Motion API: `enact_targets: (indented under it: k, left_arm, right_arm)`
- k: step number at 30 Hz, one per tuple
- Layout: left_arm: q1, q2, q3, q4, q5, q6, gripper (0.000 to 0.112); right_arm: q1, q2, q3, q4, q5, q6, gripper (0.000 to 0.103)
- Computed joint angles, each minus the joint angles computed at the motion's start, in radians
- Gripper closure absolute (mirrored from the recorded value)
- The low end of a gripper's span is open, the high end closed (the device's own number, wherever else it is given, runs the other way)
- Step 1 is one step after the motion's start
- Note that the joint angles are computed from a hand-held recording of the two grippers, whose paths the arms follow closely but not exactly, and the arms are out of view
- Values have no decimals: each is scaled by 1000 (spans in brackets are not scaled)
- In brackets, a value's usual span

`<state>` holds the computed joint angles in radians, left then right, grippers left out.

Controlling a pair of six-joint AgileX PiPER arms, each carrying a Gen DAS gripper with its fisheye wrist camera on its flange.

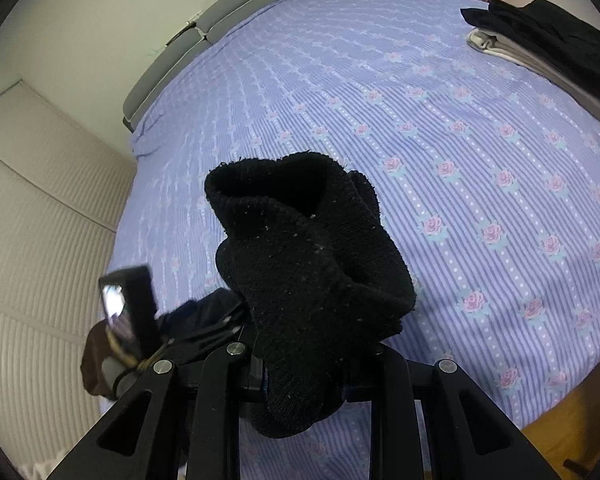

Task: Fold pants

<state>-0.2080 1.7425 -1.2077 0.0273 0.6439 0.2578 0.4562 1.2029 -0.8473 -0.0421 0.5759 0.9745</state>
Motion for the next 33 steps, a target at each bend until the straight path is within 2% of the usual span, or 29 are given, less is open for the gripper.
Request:
enact_targets:
  k: [5, 9, 14, 21, 26, 33]
  left_arm:
    - [23, -100, 46, 3, 38, -7, 20]
    - [80, -194, 69, -32, 106, 13, 20]
    - [206, -298, 66, -109, 211, 66, 20]
    - [440, -376, 58, -197, 290, 203, 20]
    - [635, -385, 33, -271, 334, 335, 20]
    - [868, -304, -69, -376, 394, 521, 20]
  right_arm:
    - [-12, 4, -17, 29, 10, -42, 79]
    - [-1, 36, -75, 25, 41, -67, 79]
    - [46, 88, -168, -19, 88, -57, 79]
    - [192, 208, -371, -161, 205, 42, 79]
    - [311, 331, -539, -261, 302, 156, 79]
    - [465, 575, -858, -397, 464, 285, 78]
